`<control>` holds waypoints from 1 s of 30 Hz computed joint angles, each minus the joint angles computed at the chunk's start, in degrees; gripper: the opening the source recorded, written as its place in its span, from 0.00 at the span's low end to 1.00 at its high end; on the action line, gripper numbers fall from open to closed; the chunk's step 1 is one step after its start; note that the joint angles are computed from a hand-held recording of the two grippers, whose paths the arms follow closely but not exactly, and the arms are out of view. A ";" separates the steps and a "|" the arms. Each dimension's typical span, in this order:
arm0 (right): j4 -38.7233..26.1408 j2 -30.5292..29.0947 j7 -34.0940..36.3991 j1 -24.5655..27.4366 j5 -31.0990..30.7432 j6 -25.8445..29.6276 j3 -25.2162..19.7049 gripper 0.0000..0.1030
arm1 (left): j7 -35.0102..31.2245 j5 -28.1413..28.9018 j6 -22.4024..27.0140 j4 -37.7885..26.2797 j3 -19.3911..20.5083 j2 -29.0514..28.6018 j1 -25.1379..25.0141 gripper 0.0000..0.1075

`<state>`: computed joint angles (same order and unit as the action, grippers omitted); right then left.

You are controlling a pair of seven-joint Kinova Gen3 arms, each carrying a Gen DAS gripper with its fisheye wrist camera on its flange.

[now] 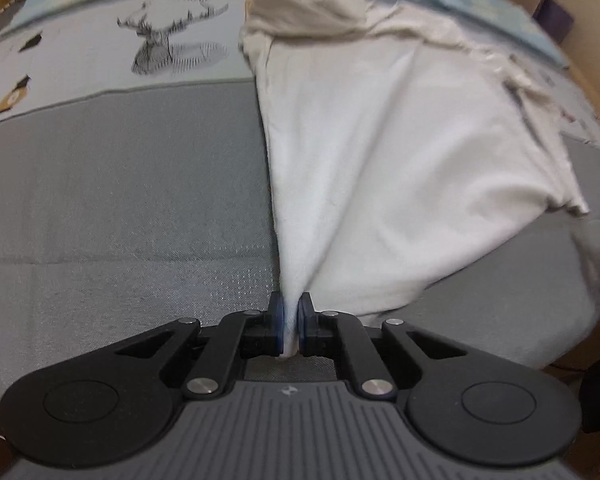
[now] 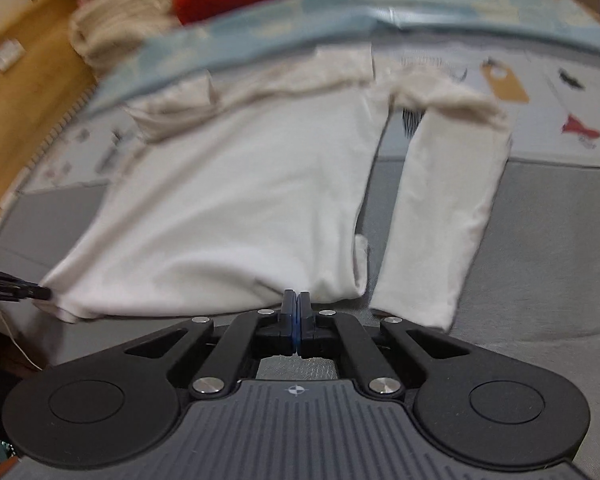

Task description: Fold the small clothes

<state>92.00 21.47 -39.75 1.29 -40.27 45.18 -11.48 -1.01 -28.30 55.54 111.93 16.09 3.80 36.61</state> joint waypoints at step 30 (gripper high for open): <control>-9.66 10.58 -21.19 -11.37 22.51 -6.03 0.20 0.33 | -9.82 11.64 -5.04 -0.57 -4.11 3.03 -8.13 0.33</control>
